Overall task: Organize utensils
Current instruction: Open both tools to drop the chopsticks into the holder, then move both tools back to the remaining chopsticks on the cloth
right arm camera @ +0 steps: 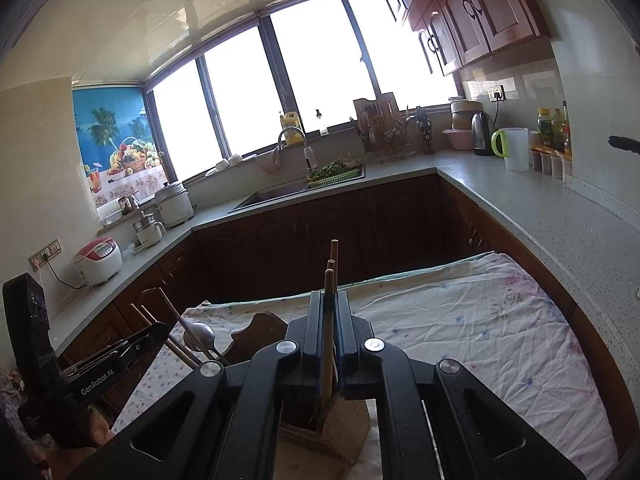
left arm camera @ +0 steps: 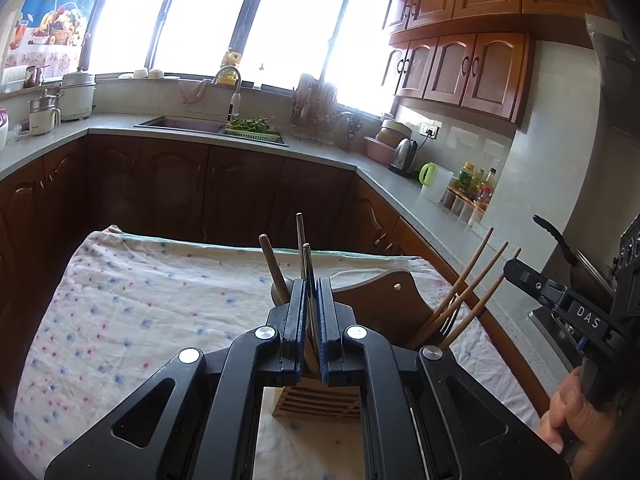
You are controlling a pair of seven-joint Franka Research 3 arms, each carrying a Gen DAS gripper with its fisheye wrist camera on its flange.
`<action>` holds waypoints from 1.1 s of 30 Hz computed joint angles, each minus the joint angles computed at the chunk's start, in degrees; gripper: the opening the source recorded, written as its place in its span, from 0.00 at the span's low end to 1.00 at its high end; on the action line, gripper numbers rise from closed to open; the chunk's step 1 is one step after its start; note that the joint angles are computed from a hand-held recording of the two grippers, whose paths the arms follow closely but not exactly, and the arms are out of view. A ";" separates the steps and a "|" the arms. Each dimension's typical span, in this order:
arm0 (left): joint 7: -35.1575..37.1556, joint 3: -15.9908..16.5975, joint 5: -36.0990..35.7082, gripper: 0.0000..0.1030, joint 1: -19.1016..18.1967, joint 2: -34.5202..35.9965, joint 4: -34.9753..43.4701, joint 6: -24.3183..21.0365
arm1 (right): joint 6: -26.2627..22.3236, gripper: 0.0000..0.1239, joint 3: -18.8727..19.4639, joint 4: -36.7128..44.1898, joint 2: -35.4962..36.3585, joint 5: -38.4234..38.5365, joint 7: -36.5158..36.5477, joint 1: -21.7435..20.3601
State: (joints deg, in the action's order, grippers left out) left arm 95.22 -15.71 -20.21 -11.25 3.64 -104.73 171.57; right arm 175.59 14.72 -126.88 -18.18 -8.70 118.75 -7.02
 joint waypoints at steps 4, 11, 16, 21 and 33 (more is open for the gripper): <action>2.42 -0.41 -3.07 0.04 0.32 -0.08 0.59 -1.55 | 0.18 0.09 -0.70 -0.46 -0.37 0.89 -0.38 0.78; 4.66 0.36 -6.06 0.39 -0.92 -2.91 -2.29 -0.56 | 3.85 0.63 -2.03 -3.04 -2.68 5.58 -2.87 2.52; 7.56 2.15 -9.68 0.43 -3.15 -5.61 -4.79 0.01 | 4.94 0.71 -3.21 -5.09 -4.77 10.58 -6.22 4.59; 11.05 4.75 -14.07 0.56 -6.15 -8.97 -7.95 -0.03 | 4.71 0.79 -4.01 -7.89 -7.68 14.52 -8.80 6.52; 9.56 10.53 -15.76 0.75 -12.24 -17.84 -19.19 -2.90 | -1.49 0.83 -4.01 -18.50 -18.67 20.27 -9.73 8.91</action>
